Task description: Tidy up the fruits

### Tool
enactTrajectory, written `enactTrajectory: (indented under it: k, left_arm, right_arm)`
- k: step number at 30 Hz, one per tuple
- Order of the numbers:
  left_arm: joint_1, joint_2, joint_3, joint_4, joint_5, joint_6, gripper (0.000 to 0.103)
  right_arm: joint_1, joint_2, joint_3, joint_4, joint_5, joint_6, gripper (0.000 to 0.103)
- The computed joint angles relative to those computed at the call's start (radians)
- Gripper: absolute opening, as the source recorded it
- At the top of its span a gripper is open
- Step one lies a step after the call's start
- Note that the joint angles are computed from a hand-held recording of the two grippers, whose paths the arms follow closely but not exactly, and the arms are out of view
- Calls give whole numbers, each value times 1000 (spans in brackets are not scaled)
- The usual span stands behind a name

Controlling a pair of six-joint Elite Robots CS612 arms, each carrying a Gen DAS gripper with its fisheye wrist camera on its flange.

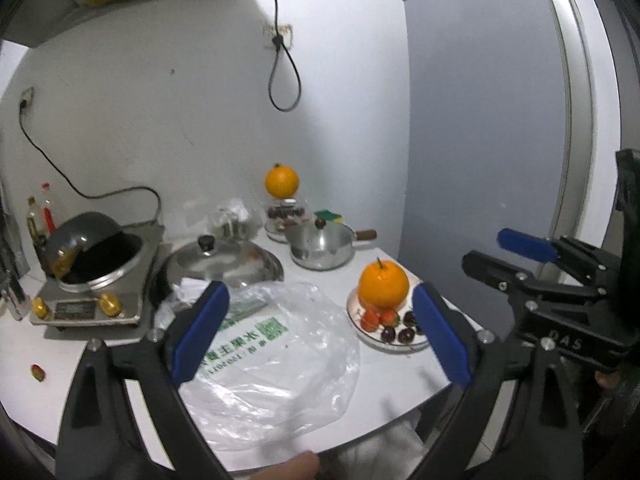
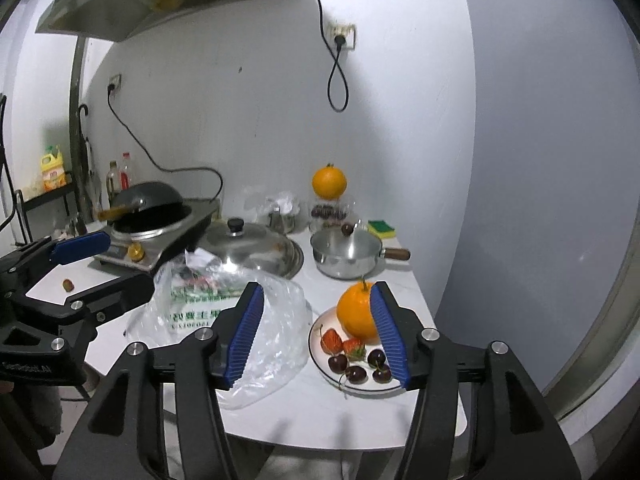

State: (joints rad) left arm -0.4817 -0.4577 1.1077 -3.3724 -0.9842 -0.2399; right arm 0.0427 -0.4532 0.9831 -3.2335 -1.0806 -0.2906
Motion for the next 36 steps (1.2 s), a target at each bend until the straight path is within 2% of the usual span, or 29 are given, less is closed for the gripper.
enactTrajectory:
  k: [11,17,36]
  left_arm:
    - [-30,-46,76,-121,135,45,94]
    - [-40,-62,107,-176,171,56,97]
    - [-42,-71,137,-188,199,31,99]
  right_arm:
    - [-4,-39,63,-126,0,78,65]
    - [-7,-55,92,-176,-10,112,70]
    - [-3,-65,113,-199,-3,104,70]
